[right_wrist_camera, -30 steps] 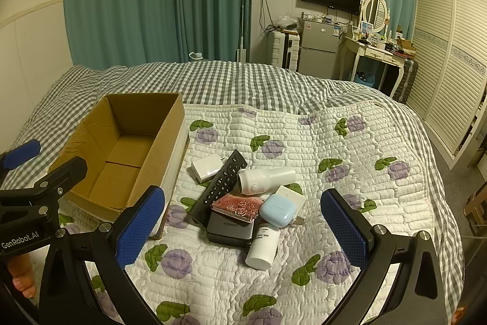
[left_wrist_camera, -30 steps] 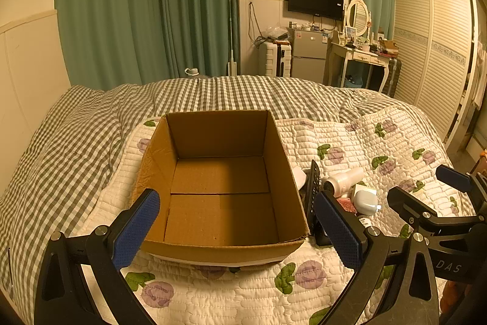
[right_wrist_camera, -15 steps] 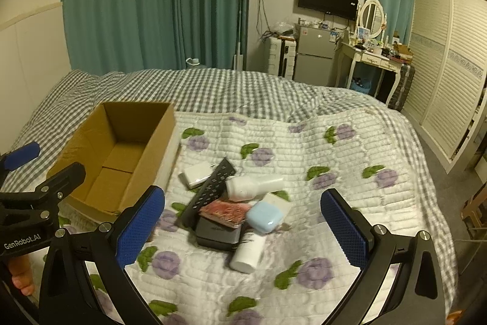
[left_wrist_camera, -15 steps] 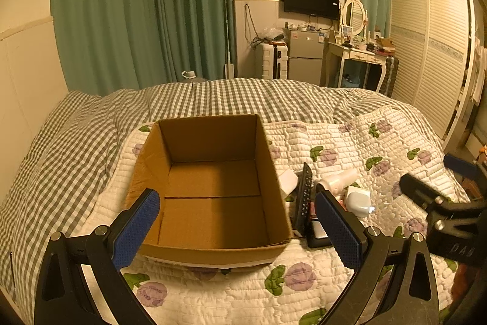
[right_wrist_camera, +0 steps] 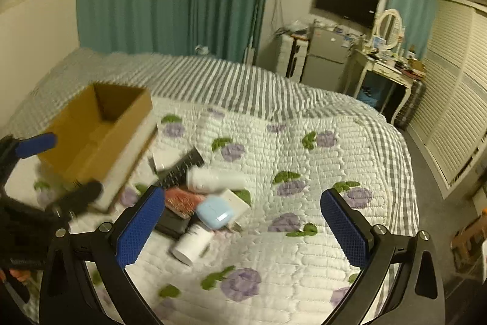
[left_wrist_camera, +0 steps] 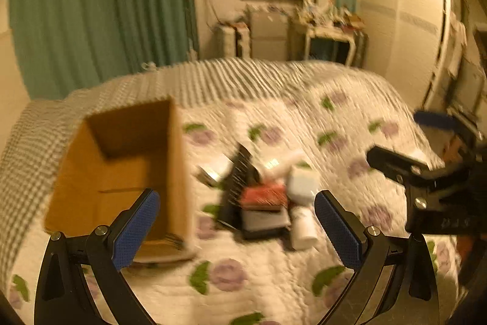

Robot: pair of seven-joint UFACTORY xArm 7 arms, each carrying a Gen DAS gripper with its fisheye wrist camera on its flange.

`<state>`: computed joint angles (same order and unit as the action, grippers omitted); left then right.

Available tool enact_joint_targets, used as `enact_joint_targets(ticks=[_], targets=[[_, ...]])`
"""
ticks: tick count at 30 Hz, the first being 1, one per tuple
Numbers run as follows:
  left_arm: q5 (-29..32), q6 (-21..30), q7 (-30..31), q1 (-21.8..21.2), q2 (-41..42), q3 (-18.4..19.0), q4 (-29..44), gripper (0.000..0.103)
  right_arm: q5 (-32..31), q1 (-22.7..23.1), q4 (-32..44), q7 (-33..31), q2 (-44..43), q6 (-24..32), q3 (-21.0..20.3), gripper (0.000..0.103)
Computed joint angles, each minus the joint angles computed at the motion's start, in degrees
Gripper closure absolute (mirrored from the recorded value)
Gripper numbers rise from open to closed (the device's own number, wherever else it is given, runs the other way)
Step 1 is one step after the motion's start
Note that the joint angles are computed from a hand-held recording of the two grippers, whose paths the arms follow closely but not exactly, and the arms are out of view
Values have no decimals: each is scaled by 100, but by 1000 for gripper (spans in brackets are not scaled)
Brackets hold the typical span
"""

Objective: Organize rigid objects
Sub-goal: 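Grasp the grey power bank with the left tool while the right tool grasps the blue earbud case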

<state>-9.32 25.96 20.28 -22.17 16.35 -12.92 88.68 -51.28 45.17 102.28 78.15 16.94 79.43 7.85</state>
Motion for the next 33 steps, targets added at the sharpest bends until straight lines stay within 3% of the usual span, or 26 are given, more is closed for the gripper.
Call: enact_joint_targets(ticks=[4, 8, 12, 15, 20, 22, 24, 30, 33], targets=[[428, 125, -284, -295, 220, 87, -25, 0, 273, -286, -842, -137, -453, -312, 75, 3], [987, 224, -950, -618, 633, 323, 208, 2, 463, -623, -1553, -114, -826, -757, 214, 5], [1375, 371, -1523, -789, 1071, 502, 597, 2, 706, -991, -1965, -435, -912, -1459, 284, 18], [1655, 480, -1866, -936, 1365, 631, 845, 2, 900, -1196, -2090, -804, -838, -1925, 267, 19], [1600, 516, -1959, -877, 1718, 542, 1227, 5, 1017, -1328, -2176, -1028, -744, -2271, 195, 19], [1640, 638, -2026, -913, 1808, 585, 1342, 21, 1105, -1373, -2202, -1098, -714, -2371, 171, 19], [1395, 860, -1810, -752, 1856, 376, 1388, 27, 1186, -1400, -2217, -1167, -693, -2451, 153, 19], [1296, 1370, -1640, -821, 2213, 379, 1909, 27, 1265, -1407, -2126, -1359, -603, -2520, 117, 19], [1126, 1564, -1671, -810, 2378, 373, 2181, 35, 1326, -1408, -1971, -1618, -476, -2538, 93, 19]])
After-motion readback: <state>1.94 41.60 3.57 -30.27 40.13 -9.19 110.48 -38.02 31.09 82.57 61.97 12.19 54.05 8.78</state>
